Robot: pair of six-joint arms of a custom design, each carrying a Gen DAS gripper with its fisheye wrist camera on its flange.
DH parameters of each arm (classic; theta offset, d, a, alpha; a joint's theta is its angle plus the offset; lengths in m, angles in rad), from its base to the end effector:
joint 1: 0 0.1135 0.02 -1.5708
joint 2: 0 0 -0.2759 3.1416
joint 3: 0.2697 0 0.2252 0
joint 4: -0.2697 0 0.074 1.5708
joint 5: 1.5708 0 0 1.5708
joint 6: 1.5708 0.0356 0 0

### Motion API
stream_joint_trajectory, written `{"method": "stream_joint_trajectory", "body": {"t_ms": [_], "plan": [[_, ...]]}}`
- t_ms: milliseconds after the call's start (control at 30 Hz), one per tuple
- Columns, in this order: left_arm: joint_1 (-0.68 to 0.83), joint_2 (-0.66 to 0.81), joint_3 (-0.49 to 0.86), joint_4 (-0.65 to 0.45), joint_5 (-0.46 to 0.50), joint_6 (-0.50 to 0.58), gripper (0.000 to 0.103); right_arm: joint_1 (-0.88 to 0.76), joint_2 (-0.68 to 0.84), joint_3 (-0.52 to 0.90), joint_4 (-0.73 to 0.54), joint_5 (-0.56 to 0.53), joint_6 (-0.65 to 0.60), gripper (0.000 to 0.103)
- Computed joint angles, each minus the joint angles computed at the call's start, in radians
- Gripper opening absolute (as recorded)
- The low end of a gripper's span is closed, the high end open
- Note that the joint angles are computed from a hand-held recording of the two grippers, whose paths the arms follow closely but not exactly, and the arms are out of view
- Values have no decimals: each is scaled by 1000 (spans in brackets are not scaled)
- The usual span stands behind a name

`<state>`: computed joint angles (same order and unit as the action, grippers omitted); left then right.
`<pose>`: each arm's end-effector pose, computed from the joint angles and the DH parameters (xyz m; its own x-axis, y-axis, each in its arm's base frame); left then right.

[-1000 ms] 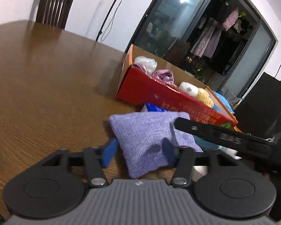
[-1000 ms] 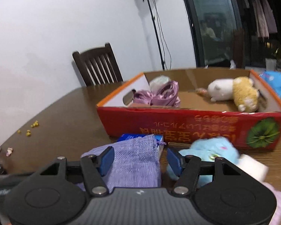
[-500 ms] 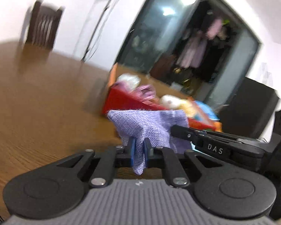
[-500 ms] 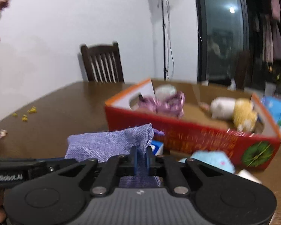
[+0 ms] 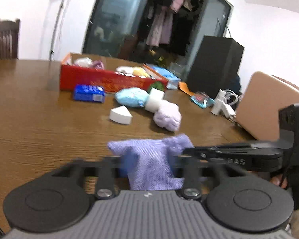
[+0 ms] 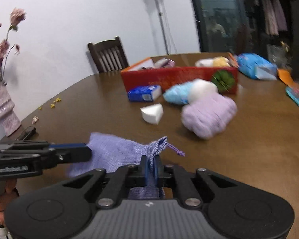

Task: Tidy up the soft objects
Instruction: 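Carry the purple pouch into the red box with both tools and open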

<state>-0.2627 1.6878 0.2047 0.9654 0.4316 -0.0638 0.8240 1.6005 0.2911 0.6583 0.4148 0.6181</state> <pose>0.2119 -0.0724 0.1239 -0.5143 0.0784 -0.8540 0.5553 0.7893 -0.2620 0.1647 0.1569 0.1305 -0.5985 0.1341 -0.7898 -0.1313 0.9561 0.2619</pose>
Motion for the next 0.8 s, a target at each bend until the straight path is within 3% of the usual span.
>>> {"method": "stream_joint_trajectory", "body": {"t_ms": [100,167,200,233,333,433,500,567,600,633,733,800], "plan": [[0,9,42,-61,1,4,63,0,7,-43,69,29,38,19],[3,26,56,-95,-9,3,61,-5,14,-57,120,31,41,31],[2,30,59,-105,-14,4,57,-4,25,-55,137,35,42,40],[7,42,59,-100,-10,-3,47,-2,43,-52,158,39,34,44],[24,75,52,-67,32,-26,37,13,117,8,123,71,35,45],[19,76,39,-30,26,-29,35,40,167,82,26,123,31,45],[25,74,42,-28,39,-20,26,68,188,132,-44,176,-2,42],[21,72,52,-50,43,-9,24,91,204,165,-94,218,-25,35],[18,74,53,-46,39,-12,24,99,207,165,-88,220,-45,29],[12,79,54,-39,33,-13,22,106,208,158,-65,212,-72,10],[6,100,59,-6,42,-16,14,120,221,161,-51,230,-105,6],[13,98,96,-35,66,-22,11,78,186,136,-19,172,-100,6]]}}
